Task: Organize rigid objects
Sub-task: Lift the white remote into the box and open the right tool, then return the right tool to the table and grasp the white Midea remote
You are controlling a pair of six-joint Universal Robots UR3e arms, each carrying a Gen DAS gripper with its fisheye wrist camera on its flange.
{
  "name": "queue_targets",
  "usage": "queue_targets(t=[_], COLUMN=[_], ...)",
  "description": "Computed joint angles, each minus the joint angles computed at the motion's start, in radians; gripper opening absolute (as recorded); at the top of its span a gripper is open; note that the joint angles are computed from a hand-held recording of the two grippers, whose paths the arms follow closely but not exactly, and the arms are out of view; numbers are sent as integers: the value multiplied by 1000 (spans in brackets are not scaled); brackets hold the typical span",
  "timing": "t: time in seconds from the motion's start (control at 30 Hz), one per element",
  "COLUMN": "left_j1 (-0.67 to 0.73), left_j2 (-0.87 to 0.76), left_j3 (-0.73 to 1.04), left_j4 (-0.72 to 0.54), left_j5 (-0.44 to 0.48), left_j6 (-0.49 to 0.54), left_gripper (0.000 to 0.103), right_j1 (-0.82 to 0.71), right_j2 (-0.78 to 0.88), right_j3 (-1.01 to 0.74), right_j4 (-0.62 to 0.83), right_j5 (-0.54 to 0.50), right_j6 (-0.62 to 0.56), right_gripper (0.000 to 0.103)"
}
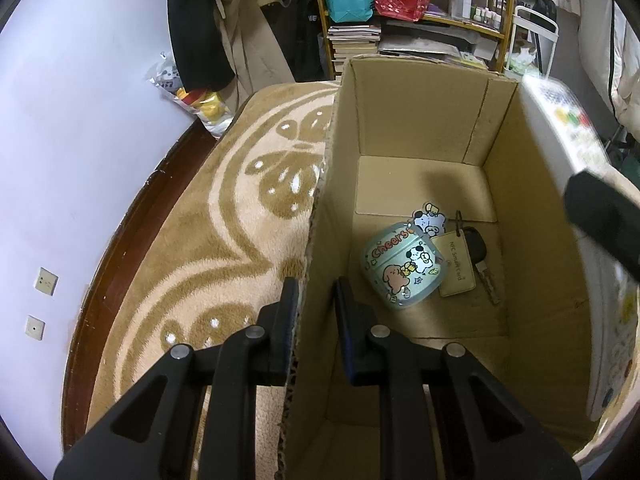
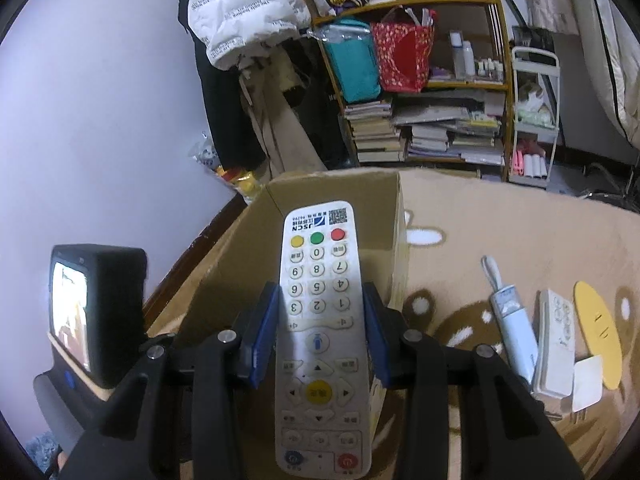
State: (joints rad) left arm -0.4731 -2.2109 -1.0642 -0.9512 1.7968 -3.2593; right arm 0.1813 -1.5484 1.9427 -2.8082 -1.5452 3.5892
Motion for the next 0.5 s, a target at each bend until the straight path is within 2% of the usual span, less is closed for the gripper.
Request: queue_targets(t=[0.2,0.27,0.37,0.43,0.5], left_j1=[2,-3,-6,-5,-5], left_j2=[-4,-8,-13,-15,-16], left_j3=[10,11,23,27,27], left_j4=[-10,-8,-20,-22,-21], left_j5=[-3,15,14,14,14], left_j6=[4,5,4,3,3], left_gripper=[18,18,18,18,18], right_j1=[10,7,-10,-19,-35], right_j2=[-14,-22,-42,-55,-73], right_j3=[7,6,18,27,40], right_j4=[-11,2,12,24,43], right_j5=[-37,-45,-55,-83,-115], right_j6=[-6,-2,8,8,3], right_gripper=[42,46,68,90,98])
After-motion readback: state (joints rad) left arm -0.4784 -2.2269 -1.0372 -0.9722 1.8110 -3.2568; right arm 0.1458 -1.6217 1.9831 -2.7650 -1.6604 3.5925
